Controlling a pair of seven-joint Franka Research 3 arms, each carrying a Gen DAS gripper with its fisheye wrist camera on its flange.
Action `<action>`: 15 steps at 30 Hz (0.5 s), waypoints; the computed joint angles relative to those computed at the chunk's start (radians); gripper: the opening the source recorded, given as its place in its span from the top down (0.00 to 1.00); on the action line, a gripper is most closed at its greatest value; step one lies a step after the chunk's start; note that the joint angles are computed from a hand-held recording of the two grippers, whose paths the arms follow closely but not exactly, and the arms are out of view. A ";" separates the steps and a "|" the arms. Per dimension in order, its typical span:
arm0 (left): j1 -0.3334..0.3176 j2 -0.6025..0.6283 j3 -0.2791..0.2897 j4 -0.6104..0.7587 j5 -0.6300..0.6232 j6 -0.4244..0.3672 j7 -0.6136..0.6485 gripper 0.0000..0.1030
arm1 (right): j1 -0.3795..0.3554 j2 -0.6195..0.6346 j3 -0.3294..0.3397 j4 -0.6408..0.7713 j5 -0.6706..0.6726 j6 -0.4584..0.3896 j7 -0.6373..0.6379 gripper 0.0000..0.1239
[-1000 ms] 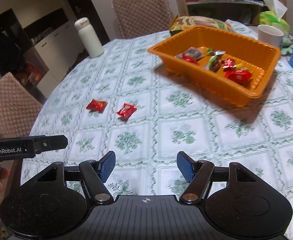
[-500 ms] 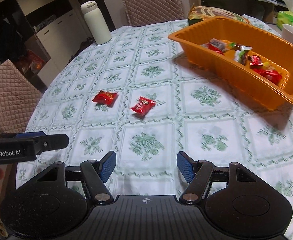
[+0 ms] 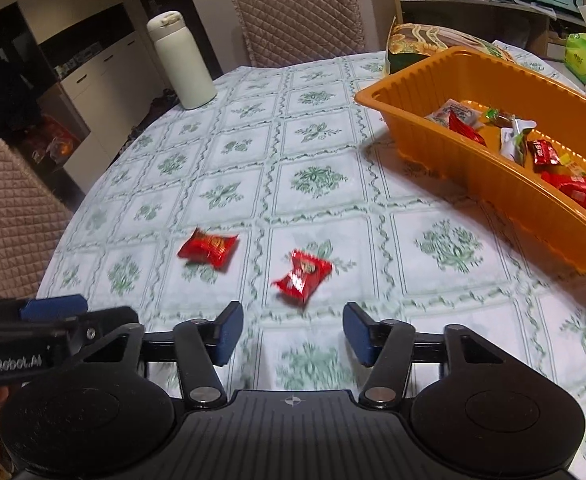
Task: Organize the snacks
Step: 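Grasp a red candy with right tool while left tool grasps the other red candy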
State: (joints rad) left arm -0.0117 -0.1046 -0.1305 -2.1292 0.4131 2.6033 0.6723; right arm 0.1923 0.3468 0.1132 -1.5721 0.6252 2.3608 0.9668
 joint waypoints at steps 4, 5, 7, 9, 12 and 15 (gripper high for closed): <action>0.005 0.014 0.009 0.008 -0.008 0.018 0.025 0.33 | 0.019 0.040 -0.005 0.044 -0.032 0.011 0.049 0.61; 0.007 0.018 0.010 0.010 -0.007 0.021 0.029 0.33 | 0.021 0.047 -0.004 0.052 -0.038 0.013 0.057 0.61; 0.010 0.025 0.012 0.016 -0.008 0.024 0.037 0.33 | 0.025 0.060 -0.002 0.064 -0.051 0.016 0.068 0.62; 0.012 0.030 0.015 0.018 -0.013 0.030 0.044 0.33 | 0.030 0.068 -0.001 0.071 -0.068 0.022 0.077 0.63; 0.015 0.035 0.018 0.019 -0.023 0.038 0.059 0.33 | 0.037 0.075 0.001 0.075 -0.087 0.030 0.087 0.64; 0.017 0.040 0.020 0.021 -0.029 0.047 0.071 0.33 | 0.047 0.083 -0.002 0.080 -0.116 0.041 0.102 0.65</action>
